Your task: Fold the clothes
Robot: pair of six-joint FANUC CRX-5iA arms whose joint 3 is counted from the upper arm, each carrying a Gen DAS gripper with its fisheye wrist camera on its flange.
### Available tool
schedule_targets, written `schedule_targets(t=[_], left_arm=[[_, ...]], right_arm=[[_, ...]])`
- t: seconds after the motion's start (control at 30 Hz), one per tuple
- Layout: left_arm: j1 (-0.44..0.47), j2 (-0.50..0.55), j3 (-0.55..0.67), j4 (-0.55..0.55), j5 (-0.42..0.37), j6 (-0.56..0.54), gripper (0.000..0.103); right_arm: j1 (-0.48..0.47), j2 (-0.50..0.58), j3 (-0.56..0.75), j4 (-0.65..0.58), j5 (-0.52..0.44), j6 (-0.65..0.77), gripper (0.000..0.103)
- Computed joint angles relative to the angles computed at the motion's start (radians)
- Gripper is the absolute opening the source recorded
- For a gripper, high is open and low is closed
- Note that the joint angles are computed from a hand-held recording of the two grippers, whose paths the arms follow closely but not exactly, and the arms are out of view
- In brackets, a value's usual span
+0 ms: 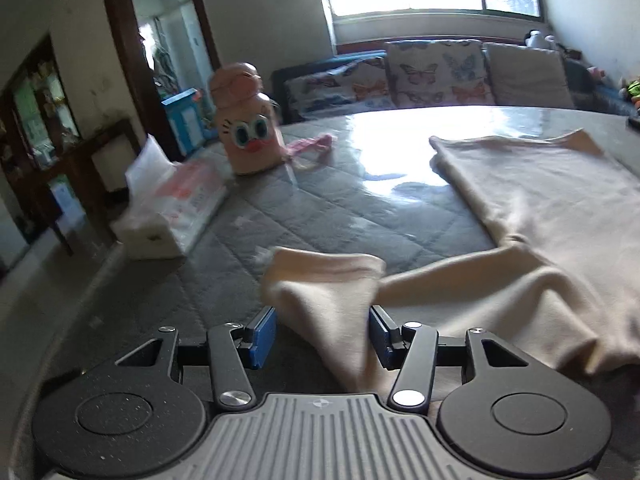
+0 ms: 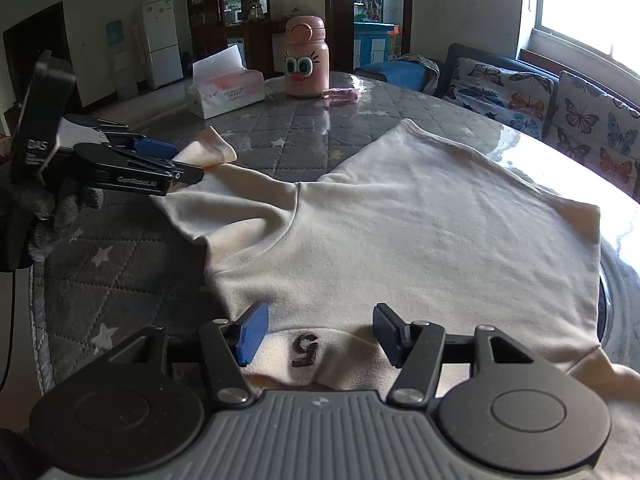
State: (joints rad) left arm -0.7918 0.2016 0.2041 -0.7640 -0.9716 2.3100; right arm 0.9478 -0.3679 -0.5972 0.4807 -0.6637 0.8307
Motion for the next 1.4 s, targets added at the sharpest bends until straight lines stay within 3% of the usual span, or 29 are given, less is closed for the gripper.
schedule_targets(t=[0.13, 0.33, 0.67, 0.9, 1.07, 1.4], left_arm=[[-0.002, 0.005, 0.013, -0.055, -0.065, 0.069, 0.047], [0.029, -0.003, 0.012, -0.08, -0.165, 0.231, 0.047], [0.096, -0.13, -0.122, 0.04, -0.028, 0.349, 0.047], [0.097, -0.115, -0.103, 0.07, -0.032, 0.314, 0.045], [0.097, -0.073, -0.067, 0.055, -0.058, 0.298, 0.008], [0.08, -0.014, 0.014, -0.061, -0.092, 0.255, 0.005]], right_arm=[[-0.007, 0.0, 0.0, -0.017, 0.005, 0.007, 0.063], [-0.01, -0.003, -0.004, -0.02, 0.01, 0.007, 0.066], [-0.009, -0.006, -0.009, -0.017, 0.011, 0.001, 0.068], [-0.009, -0.004, -0.004, -0.02, 0.007, 0.008, 0.068], [-0.006, -0.008, -0.01, -0.004, 0.006, -0.006, 0.068], [-0.001, -0.013, -0.013, -0.007, 0.002, 0.004, 0.068]])
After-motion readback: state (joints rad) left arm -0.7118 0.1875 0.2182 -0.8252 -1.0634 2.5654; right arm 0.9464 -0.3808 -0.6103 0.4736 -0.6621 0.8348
